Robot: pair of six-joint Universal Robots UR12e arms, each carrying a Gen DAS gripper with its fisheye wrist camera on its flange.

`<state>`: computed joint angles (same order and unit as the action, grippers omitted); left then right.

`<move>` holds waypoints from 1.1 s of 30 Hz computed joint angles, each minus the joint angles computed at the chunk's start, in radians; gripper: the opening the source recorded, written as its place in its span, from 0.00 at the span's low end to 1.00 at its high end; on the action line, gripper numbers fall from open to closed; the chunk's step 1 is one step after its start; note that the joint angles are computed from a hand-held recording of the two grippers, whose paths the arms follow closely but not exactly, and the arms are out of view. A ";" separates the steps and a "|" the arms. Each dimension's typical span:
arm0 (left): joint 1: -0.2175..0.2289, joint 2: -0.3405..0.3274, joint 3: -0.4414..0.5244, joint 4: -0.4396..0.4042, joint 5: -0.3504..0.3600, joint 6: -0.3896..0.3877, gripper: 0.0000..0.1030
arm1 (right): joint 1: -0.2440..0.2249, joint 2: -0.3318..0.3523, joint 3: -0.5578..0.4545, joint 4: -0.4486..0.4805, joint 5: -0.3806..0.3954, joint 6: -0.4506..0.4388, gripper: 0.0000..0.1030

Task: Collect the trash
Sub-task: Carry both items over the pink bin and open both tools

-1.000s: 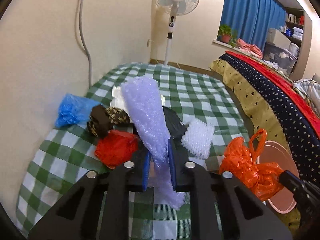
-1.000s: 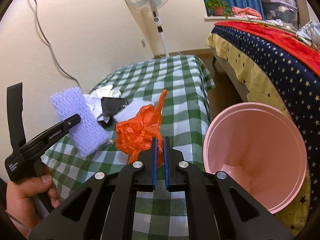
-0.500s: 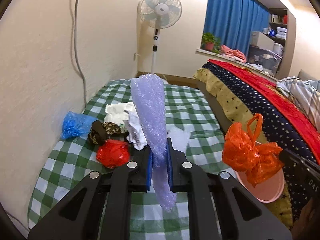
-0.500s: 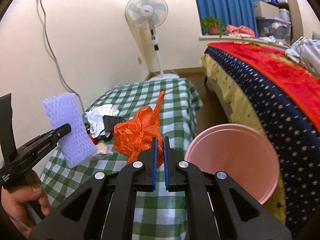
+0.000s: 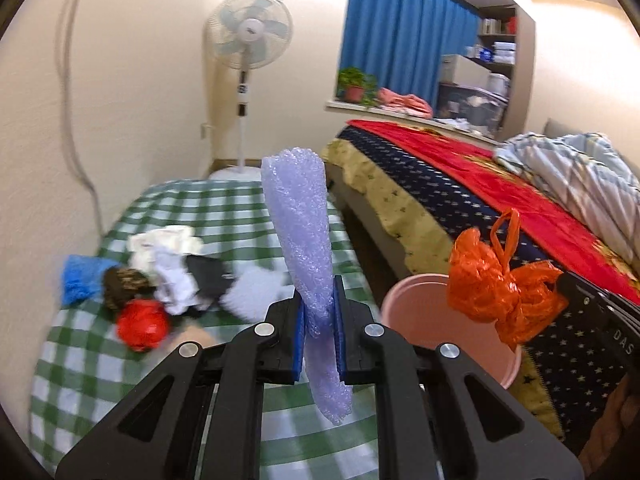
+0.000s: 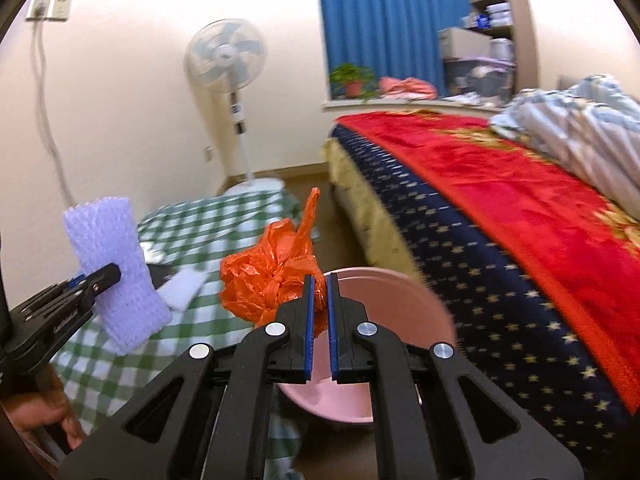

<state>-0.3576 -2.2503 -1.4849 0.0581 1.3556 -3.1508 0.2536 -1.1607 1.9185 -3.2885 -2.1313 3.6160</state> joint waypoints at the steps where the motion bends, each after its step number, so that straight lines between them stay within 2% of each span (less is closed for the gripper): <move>1: -0.004 -0.006 0.009 -0.003 -0.005 0.011 0.12 | 0.000 0.000 0.002 0.002 -0.022 0.010 0.06; 3: -0.011 -0.016 0.021 -0.009 -0.022 0.017 0.12 | -0.001 0.000 0.008 0.009 -0.069 0.031 0.06; 8: -0.031 -0.048 0.063 -0.038 -0.054 0.039 0.12 | -0.013 0.001 0.017 0.037 -0.118 0.079 0.06; 17: -0.052 -0.094 0.126 -0.080 -0.083 0.085 0.12 | -0.024 0.021 0.007 0.075 -0.165 0.126 0.06; 24: -0.065 -0.122 0.164 -0.110 -0.111 0.116 0.12 | -0.032 0.038 -0.011 0.123 -0.170 0.156 0.06; 28: -0.068 -0.137 0.186 -0.136 -0.133 0.110 0.12 | -0.035 0.042 -0.017 0.148 -0.181 0.169 0.07; 29: -0.068 -0.140 0.192 -0.142 -0.141 0.108 0.15 | -0.036 0.041 -0.019 0.164 -0.182 0.180 0.10; 30: -0.070 -0.144 0.198 -0.153 -0.146 0.109 0.23 | -0.036 0.041 -0.021 0.180 -0.189 0.194 0.12; 31: -0.072 -0.147 0.204 -0.164 -0.144 0.110 0.45 | -0.037 0.040 -0.020 0.191 -0.193 0.209 0.15; 32: -0.074 -0.150 0.207 -0.165 -0.144 0.102 0.55 | -0.038 0.039 -0.017 0.193 -0.194 0.217 0.23; 33: -0.074 -0.151 0.207 -0.161 -0.141 0.093 0.55 | -0.039 0.038 -0.017 0.198 -0.197 0.225 0.33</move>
